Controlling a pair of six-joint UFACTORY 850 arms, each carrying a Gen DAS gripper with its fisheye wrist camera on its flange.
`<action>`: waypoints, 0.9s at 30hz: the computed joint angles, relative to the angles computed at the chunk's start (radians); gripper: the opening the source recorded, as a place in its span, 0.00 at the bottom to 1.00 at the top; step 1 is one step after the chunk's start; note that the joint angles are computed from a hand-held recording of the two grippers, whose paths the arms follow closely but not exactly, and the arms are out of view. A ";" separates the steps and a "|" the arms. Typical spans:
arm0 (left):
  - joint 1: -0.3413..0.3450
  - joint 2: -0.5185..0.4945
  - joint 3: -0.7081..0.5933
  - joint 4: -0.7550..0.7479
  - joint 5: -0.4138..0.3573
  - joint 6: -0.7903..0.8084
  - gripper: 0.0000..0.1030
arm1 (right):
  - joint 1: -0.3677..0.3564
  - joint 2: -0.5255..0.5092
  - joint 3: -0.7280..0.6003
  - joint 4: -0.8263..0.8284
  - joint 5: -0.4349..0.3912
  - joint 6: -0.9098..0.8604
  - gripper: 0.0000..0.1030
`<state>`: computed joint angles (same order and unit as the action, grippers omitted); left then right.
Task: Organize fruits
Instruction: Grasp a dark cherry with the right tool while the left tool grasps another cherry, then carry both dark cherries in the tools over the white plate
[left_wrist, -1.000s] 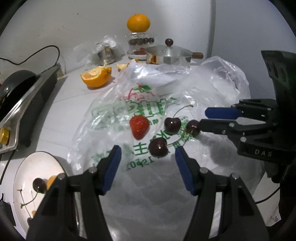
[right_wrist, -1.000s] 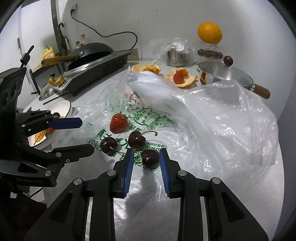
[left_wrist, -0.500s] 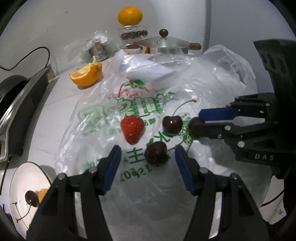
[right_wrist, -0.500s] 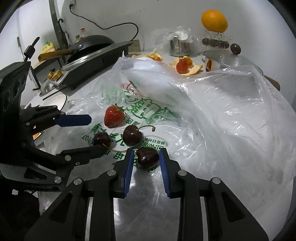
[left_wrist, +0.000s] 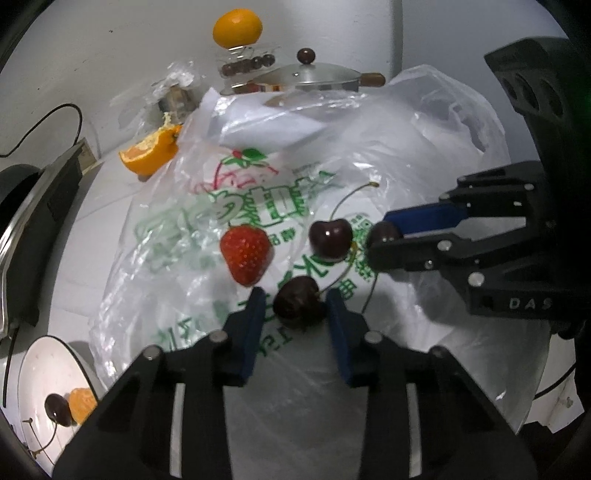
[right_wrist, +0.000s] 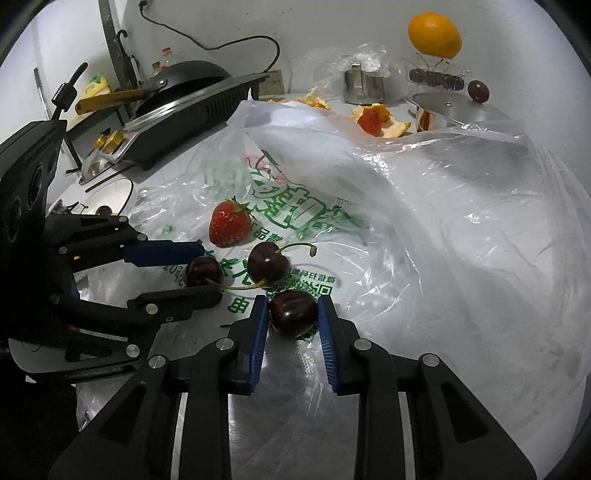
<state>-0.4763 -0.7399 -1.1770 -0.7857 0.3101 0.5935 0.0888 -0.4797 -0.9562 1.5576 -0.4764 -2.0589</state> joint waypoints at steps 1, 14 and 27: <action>0.000 0.003 0.004 0.014 0.000 -0.012 0.29 | 0.001 0.002 0.002 0.006 0.003 -0.005 0.28; -0.008 0.068 0.077 0.104 0.043 -0.116 0.29 | 0.012 0.068 0.055 0.094 0.017 -0.088 0.28; -0.022 0.173 0.191 0.162 0.128 -0.212 0.29 | 0.034 0.172 0.126 0.195 0.033 -0.179 0.28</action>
<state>-0.4978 -0.5673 -0.9858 -0.6237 0.4382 0.3814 0.1232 -0.3082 -0.8302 1.7524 -0.4438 -2.2376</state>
